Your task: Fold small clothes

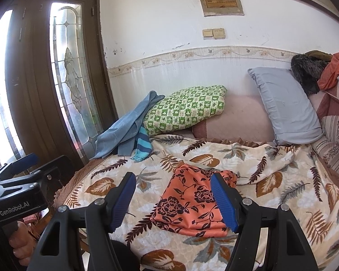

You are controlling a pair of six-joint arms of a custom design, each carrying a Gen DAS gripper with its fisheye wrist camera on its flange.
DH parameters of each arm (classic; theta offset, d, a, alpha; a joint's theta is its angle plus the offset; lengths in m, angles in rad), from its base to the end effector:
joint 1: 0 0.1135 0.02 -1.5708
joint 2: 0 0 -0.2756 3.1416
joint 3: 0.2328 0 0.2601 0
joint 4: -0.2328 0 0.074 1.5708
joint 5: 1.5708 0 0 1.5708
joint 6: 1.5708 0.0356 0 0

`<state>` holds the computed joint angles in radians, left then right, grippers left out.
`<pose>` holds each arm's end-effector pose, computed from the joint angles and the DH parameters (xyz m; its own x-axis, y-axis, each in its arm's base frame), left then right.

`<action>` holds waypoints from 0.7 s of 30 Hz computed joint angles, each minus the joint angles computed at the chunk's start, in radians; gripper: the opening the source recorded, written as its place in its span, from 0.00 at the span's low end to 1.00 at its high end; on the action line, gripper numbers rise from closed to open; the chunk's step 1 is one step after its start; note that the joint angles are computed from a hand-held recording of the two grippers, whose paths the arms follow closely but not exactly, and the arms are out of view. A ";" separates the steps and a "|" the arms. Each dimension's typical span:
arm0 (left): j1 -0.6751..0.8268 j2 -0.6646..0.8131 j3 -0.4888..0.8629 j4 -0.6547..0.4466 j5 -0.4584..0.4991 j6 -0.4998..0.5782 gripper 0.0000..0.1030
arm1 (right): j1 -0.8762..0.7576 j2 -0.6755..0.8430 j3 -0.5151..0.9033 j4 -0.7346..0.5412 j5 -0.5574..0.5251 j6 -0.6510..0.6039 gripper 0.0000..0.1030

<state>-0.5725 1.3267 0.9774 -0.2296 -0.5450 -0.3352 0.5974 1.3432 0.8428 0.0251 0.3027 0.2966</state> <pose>0.2615 -0.1466 0.2936 -0.4667 -0.0339 -0.8838 -0.0582 0.9983 -0.0075 0.2579 0.1626 0.2638 -0.4547 0.0281 -0.8902 -0.1933 0.9726 0.1294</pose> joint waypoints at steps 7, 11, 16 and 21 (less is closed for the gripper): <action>-0.002 -0.007 -0.004 0.000 0.000 -0.001 0.99 | 0.003 -0.001 0.007 -0.004 0.004 0.003 0.70; 0.000 -0.007 -0.005 0.001 0.003 0.000 0.99 | 0.005 0.005 0.012 -0.004 0.007 0.006 0.70; 0.004 -0.006 -0.006 0.002 0.009 0.001 0.99 | 0.006 0.012 0.012 -0.001 0.007 0.011 0.70; 0.006 -0.006 -0.008 0.005 0.010 0.003 0.99 | 0.006 0.015 0.013 -0.001 0.009 0.012 0.70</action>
<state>-0.5669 1.3212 0.9694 -0.2249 -0.5354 -0.3326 0.6036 1.3582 0.8558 0.0246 0.3119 0.3084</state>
